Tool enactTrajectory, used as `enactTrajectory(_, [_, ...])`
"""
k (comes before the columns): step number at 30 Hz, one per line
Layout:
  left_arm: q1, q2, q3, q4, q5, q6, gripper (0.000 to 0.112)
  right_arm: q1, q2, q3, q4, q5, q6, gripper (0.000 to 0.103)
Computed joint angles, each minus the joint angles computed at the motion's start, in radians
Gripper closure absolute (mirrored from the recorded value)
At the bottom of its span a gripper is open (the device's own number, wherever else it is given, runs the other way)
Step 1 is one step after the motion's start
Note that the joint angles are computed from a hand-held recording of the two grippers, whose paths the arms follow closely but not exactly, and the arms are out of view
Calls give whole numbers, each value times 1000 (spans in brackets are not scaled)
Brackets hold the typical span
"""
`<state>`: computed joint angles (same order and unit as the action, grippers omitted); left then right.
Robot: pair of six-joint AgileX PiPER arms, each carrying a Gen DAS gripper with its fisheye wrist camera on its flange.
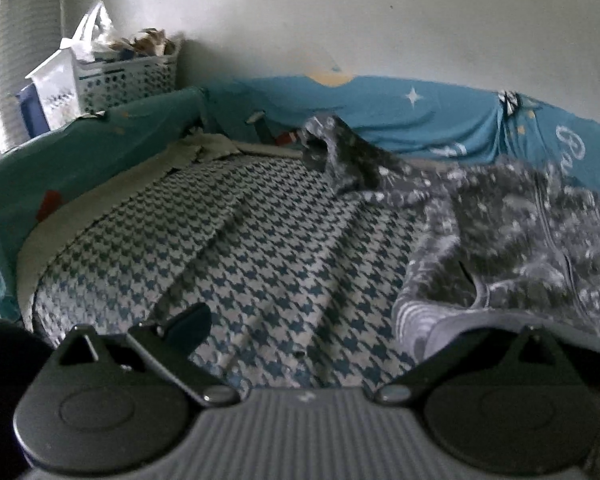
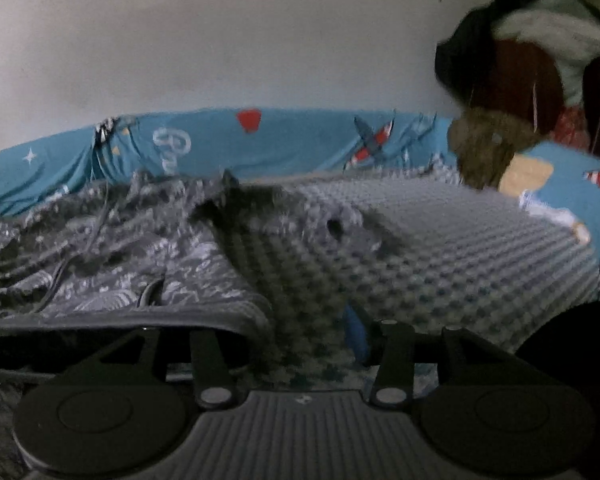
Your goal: Fold clothes
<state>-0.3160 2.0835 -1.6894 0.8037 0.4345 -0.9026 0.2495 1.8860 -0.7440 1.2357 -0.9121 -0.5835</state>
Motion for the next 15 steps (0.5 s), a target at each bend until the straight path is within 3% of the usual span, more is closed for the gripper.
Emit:
enactTrajectory(2, [7, 20, -45, -102, 36, 87, 9, 23, -8, 9, 18, -28, -16, 59])
enactTrajectory(6, [35, 75, -162, -413, 130, 372, 10, -31, -51, 3, 62, 157, -66, 58])
enactTrajectory(8, [33, 74, -167, -448, 146, 412, 10, -55, -65, -3, 88, 231, -99, 58])
enactTrajectory(15, [15, 41, -117, -464, 164, 443, 9, -39, -143, 61, 134, 305, -81, 53])
